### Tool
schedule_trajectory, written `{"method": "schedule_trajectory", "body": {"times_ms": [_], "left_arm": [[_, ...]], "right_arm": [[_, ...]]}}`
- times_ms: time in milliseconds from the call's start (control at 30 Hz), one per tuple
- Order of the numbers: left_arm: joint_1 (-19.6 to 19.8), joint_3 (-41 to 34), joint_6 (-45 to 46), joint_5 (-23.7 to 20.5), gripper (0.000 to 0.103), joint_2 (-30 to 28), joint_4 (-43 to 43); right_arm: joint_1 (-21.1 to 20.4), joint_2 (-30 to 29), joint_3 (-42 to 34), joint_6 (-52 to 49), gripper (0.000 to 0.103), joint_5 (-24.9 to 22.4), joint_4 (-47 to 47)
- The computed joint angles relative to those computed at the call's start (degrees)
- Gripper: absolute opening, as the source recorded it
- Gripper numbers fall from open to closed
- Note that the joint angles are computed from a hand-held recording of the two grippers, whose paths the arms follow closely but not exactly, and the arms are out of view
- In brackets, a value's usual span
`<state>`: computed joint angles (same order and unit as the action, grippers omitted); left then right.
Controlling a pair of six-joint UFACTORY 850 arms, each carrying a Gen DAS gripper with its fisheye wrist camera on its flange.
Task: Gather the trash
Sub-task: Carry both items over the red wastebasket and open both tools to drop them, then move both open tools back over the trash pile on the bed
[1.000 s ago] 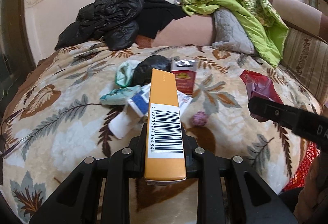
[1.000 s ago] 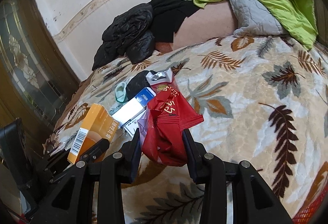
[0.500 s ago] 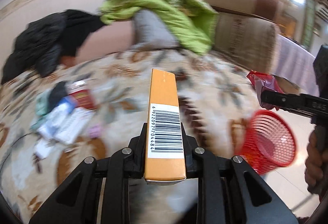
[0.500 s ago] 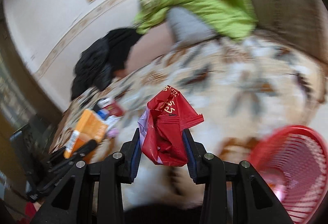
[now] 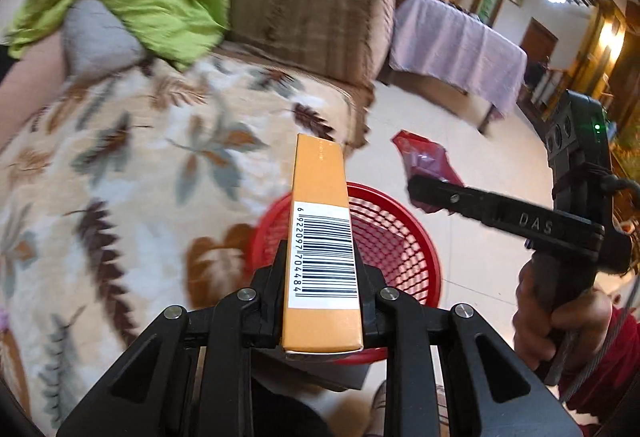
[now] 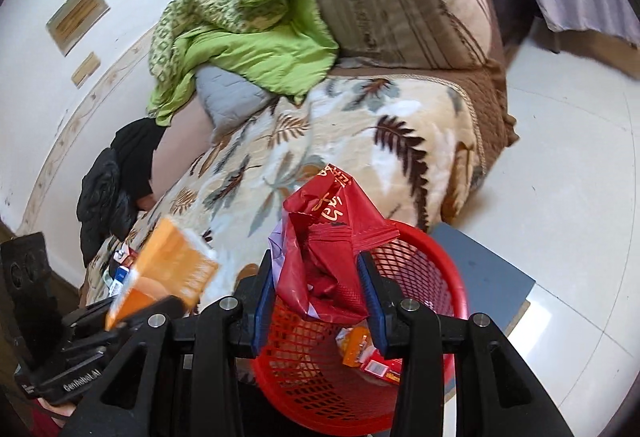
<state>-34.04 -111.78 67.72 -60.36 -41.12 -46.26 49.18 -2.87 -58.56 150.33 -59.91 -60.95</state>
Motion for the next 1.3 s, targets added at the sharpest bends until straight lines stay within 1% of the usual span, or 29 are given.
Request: {"method": "schedule_trajectory", "body": {"times_ms": [67,100,133,200,233,333,467,533,600,700,767,800,833,933,1000,1033,1067,1100,1167,1200,1233,1300], "left_arm": [[-0.94,-0.88,-2.22,-0.66,0.043,-0.83,1.32],[-1.22,-0.84,-2.86,-0.1,0.055,-0.88,1.47],[-1.24,0.2,-2.27,0.72,0.056,-0.33,0.63],[-0.93,-0.22,-1.74,0.27,0.056,-0.53,0.15],[-0.73,0.16,-1.3,0.85,0.056,-0.19,-0.11],[0.1,2.5,0.71,4.11,0.056,1.58,-1.11],[2.4,5.08,2.59,8.17,0.059,3.48,-2.09],[4.18,5.79,2.6,10.41,0.06,3.88,-2.14],[5.86,5.59,1.58,11.9,0.06,3.69,-1.97],[9.04,3.57,-1.35,13.7,0.06,2.22,-1.43],[11.14,1.59,-3.36,15.18,0.06,0.87,-0.96],[12.18,0.69,-4.21,16.64,0.06,0.26,-0.75],[13.08,-0.48,-5.42,18.06,0.06,-0.54,-0.26],[16.14,-4.59,-9.78,21.3,0.06,-3.29,1.31],[18.1,-7.55,-12.77,23.73,0.06,-5.33,2.32],[18.97,-9.16,-14.74,25.11,0.06,-6.47,3.36],[19.68,-10.8,-16.84,26.71,0.06,-7.7,4.74],[20.61,-12.32,-18.76,28.89,0.06,-8.96,5.91],[21.77,-15.44,-21.99,30.17,0.06,-11.37,7.95],[22.63,-18.32,-24.55,29.62,0.06,-13.45,9.29],[23.26,-20.24,-25.51,28.57,0.06,-14.82,9.3],[24.48,-27.19,-28.46,23.97,0.06,-19.25,10.09]], "right_arm": [[0.03,0.7,1.04,0.58,0.057,0.12,0.71],[0.32,1.24,1.73,1.16,0.063,-0.58,1.1],[0.47,1.44,1.97,1.36,0.065,-1.0,1.22],[0.55,1.92,2.51,1.41,0.065,-1.18,1.16],[0.52,1.98,2.56,1.46,0.065,-1.27,1.16],[0.02,1.77,2.37,2.22,0.065,0.2,-0.88],[-1.68,-0.79,-0.54,0.45,0.065,4.25,-4.46],[-2.89,-2.79,-2.94,-1.7,0.065,6.91,-5.93],[-4.6,-5.75,-6.63,-5.31,0.065,10.96,-7.27],[-6.5,-9.88,-11.77,-10.36,0.065,15.73,-8.0],[-7.75,-13.98,-17.14,-15.91,0.065,18.87,-7.42],[-8.22,-15.7,-19.44,-18.48,0.065,20.15,-6.73],[-9.03,-18.46,-23.26,-22.47,0.065,22.19,-5.21],[-10.55,-23.96,-30.67,-29.82,0.065,26.75,-1.57],[-11.68,-29.46,-38.25,-38.33,0.065,29.08,4.6],[-12.05,-31.08,-40.47,-41.28,0.065,29.92,6.96],[-12.61,-34.17,-44.77,-46.63,0.065,30.81,11.39],[-13.05,-37.43,-49.47,-52.06,0.065,30.68,15.89],[-13.99,-43.39,-58.23,-62.11,0.065,29.63,24.63],[-14.31,-45.84,-61.99,-65.72,0.065,28.64,28.08],[-15.01,-49.93,-67.98,-70.7,0.065,27.74,32.99],[-15.77,-57.23,-79.76,-77.85,0.065,23.25,40.17]]}}
